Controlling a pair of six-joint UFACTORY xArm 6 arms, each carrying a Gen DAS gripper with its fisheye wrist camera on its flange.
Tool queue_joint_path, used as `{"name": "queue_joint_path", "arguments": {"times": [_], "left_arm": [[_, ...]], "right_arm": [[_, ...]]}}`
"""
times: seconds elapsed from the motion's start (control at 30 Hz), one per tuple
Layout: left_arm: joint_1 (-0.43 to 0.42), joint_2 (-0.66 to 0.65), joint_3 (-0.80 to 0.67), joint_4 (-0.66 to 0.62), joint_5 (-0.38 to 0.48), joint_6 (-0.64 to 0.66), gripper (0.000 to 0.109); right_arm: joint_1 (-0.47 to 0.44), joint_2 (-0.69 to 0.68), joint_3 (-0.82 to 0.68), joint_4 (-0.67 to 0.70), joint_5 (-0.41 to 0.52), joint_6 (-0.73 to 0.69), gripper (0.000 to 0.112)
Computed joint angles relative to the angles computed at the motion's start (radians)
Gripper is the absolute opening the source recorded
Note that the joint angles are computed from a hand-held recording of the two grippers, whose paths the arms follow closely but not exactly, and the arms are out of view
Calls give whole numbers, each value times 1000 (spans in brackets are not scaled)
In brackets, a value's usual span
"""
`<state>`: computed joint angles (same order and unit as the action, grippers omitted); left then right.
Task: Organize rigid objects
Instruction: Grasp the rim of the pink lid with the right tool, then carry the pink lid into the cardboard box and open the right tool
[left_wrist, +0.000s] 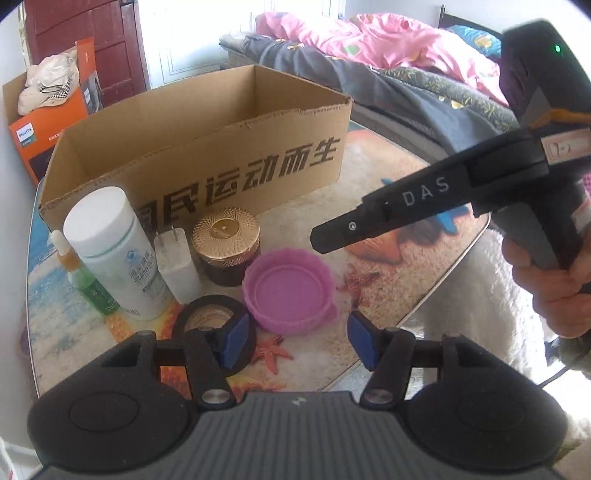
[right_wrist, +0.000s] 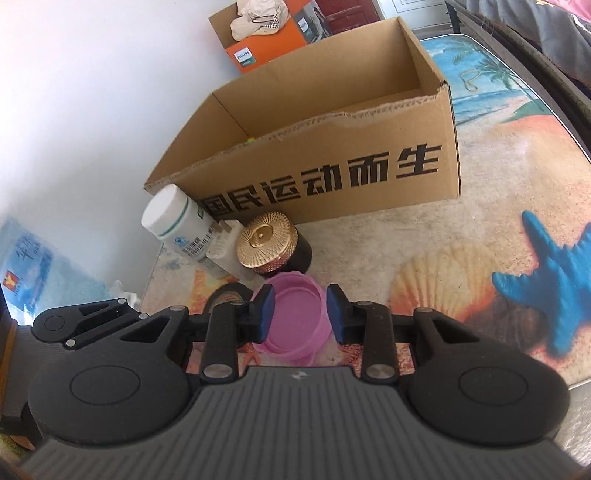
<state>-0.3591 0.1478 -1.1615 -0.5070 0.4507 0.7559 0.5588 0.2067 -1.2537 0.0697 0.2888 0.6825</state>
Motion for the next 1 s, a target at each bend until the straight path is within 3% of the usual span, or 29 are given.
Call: {"name": "queue_joint_path", "arguments": {"times": [0.27,0.37,0.4,0.63,0.73,1.0], "left_arm": [[-22,38,20,92,-76,-69,57],[-22,57,1,85,-61,-79,56],[-22,62,-4,81,-55,-77,56],[-42,86,-33,22,-46,-21,56],[-48,95,-47,24,-45,-14,63],[-59,151,-113,82,-27,-73,69]], "right_arm": [[-4,103,-118,-83,100,-19,30],[-5,127,-137,-75,128,-35,22],[-7,128,-134,-78,132,-31,14],[-30,83,-76,-113,127,15,8],[-39,58,-44,-121,121,34,8],[-41,45,-24,-148,104,65,8]]}}
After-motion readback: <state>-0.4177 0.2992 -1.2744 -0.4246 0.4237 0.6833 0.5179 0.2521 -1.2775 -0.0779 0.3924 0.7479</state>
